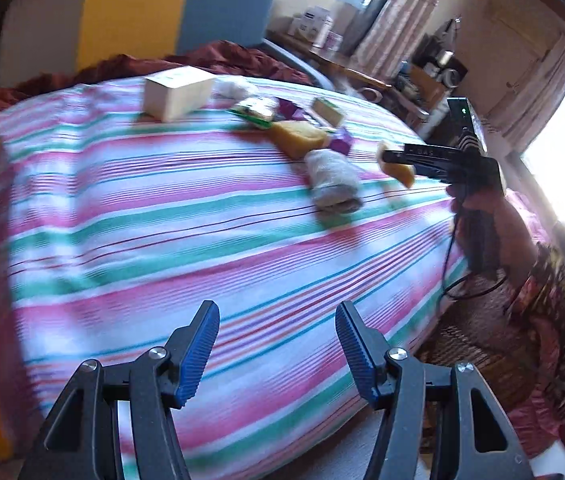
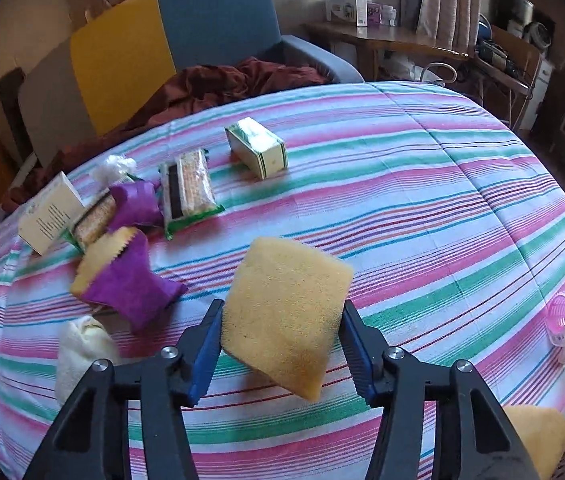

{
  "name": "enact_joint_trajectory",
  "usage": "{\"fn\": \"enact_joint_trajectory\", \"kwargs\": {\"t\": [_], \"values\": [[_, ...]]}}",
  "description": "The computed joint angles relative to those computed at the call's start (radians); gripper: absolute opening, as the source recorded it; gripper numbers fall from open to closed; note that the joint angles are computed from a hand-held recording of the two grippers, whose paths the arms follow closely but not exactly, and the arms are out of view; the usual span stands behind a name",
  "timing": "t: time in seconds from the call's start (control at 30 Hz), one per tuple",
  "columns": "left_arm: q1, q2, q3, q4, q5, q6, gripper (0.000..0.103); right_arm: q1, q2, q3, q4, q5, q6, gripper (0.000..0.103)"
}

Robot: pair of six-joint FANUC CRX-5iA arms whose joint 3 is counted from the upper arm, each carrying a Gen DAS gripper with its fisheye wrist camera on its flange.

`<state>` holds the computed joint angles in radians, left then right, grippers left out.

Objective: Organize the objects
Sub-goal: 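Grasp the yellow sponge with the right tool while the left grasps the grey rolled sock, then carry the sock to the tray and release it with the left tool while the right carries the sponge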

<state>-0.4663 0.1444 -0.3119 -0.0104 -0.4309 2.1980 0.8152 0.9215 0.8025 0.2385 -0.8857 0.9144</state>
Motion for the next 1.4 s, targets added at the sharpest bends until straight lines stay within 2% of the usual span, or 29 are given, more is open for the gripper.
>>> {"fn": "enact_joint_trajectory", "kwargs": {"t": [0.1, 0.23, 0.33, 0.4, 0.57, 0.63, 0.7, 0.77, 0.87, 1.0, 1.07, 1.23, 1.4], "values": [[0.015, 0.061, 0.015, 0.155, 0.039, -0.161, 0.061, -0.006, -0.018, -0.019, -0.014, 0.019, -0.018, 0.056], [0.016, 0.145, 0.112, 0.186, 0.030, -0.221, 0.061, -0.010, -0.008, 0.001, -0.024, 0.004, -0.020, 0.056], [0.011, 0.198, 0.206, 0.126, 0.000, -0.183, 0.061, -0.012, -0.008, 0.004, -0.033, 0.007, -0.014, 0.056], [0.006, 0.234, 0.283, 0.041, -0.041, -0.104, 0.061, -0.011, -0.007, 0.003, -0.022, 0.009, -0.016, 0.056], [0.012, 0.316, 0.384, 0.051, -0.066, -0.110, 0.061, -0.012, -0.006, 0.004, -0.024, 0.009, -0.014, 0.056], [0.010, 0.360, 0.447, 0.032, -0.109, -0.098, 0.061, -0.012, -0.008, 0.001, -0.025, 0.013, -0.015, 0.056], [0.013, 0.391, 0.472, 0.067, -0.117, -0.137, 0.061, -0.012, -0.011, -0.004, -0.024, 0.019, -0.018, 0.056], [0.008, 0.421, 0.521, 0.016, -0.154, -0.089, 0.061, -0.011, -0.013, -0.007, -0.018, 0.024, -0.019, 0.056], [0.006, 0.450, 0.546, -0.006, -0.156, -0.086, 0.059, -0.008, -0.009, -0.004, -0.011, 0.024, -0.011, 0.056], [-0.026, 0.434, 0.536, -0.160, -0.120, -0.050, 0.053, -0.004, -0.003, 0.003, -0.003, 0.020, -0.002, 0.056], [-0.033, 0.411, 0.499, -0.193, -0.085, -0.043, 0.052, -0.005, -0.008, -0.004, -0.003, 0.030, -0.003, 0.056], [-0.061, 0.352, 0.448, -0.347, -0.089, 0.148, 0.051, -0.002, -0.007, -0.008, 0.009, 0.033, -0.012, 0.056], [-0.070, 0.307, 0.392, -0.410, -0.070, 0.240, 0.051, 0.004, -0.028, -0.046, 0.024, 0.070, -0.019, 0.056]]}}
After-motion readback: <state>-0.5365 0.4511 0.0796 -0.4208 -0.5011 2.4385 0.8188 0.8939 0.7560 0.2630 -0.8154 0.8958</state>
